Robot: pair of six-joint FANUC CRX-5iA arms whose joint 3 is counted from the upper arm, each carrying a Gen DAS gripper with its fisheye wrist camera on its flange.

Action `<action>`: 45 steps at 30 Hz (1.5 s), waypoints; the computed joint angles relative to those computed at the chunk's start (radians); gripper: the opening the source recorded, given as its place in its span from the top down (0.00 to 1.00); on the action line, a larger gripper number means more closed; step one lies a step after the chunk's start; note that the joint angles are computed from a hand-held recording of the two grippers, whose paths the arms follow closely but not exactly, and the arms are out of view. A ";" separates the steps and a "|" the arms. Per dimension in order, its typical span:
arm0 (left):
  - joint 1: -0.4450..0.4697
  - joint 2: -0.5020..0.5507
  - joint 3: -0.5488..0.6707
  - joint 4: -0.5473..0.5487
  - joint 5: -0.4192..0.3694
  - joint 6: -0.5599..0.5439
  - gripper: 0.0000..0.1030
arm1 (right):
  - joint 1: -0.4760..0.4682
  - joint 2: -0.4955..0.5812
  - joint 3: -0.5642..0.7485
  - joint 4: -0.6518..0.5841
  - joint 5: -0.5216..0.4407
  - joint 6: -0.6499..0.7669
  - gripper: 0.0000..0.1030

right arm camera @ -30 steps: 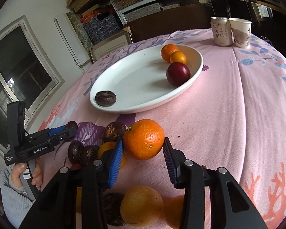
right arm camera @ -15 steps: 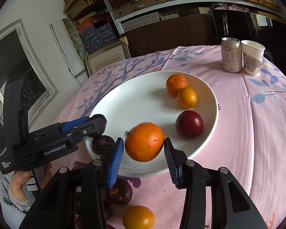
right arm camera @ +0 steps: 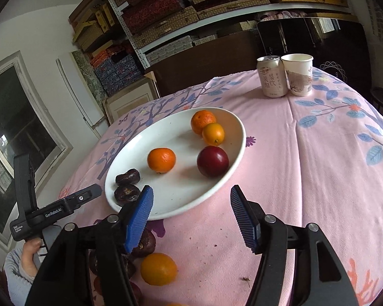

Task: Organize fruits
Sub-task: 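Place the dark fruit on the plate with the left gripper while the right places the tangerine, then grasp a large tangerine with the right gripper while the left moves toward a dark fruit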

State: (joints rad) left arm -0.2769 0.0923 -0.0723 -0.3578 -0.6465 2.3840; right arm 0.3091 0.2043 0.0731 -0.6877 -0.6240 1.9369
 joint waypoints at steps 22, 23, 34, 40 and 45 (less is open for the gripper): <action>-0.018 -0.112 -0.161 0.046 -0.021 0.044 0.05 | -0.157 -0.162 -0.200 -0.081 -0.190 0.116 0.44; -0.018 -0.112 -0.161 0.046 -0.021 0.044 0.05 | -0.150 -0.161 -0.200 -0.073 -0.195 0.119 0.49; -0.021 -0.100 -0.151 0.054 -0.029 0.021 0.05 | -0.108 -0.119 -0.150 -0.037 -0.255 0.126 0.58; -0.024 -0.095 -0.145 0.049 -0.036 0.024 0.05 | -0.176 -0.041 -0.067 -0.172 -0.372 0.157 0.58; -0.033 -0.083 -0.128 0.034 -0.057 0.028 0.05 | -0.216 0.004 -0.032 -0.238 -0.440 0.150 0.64</action>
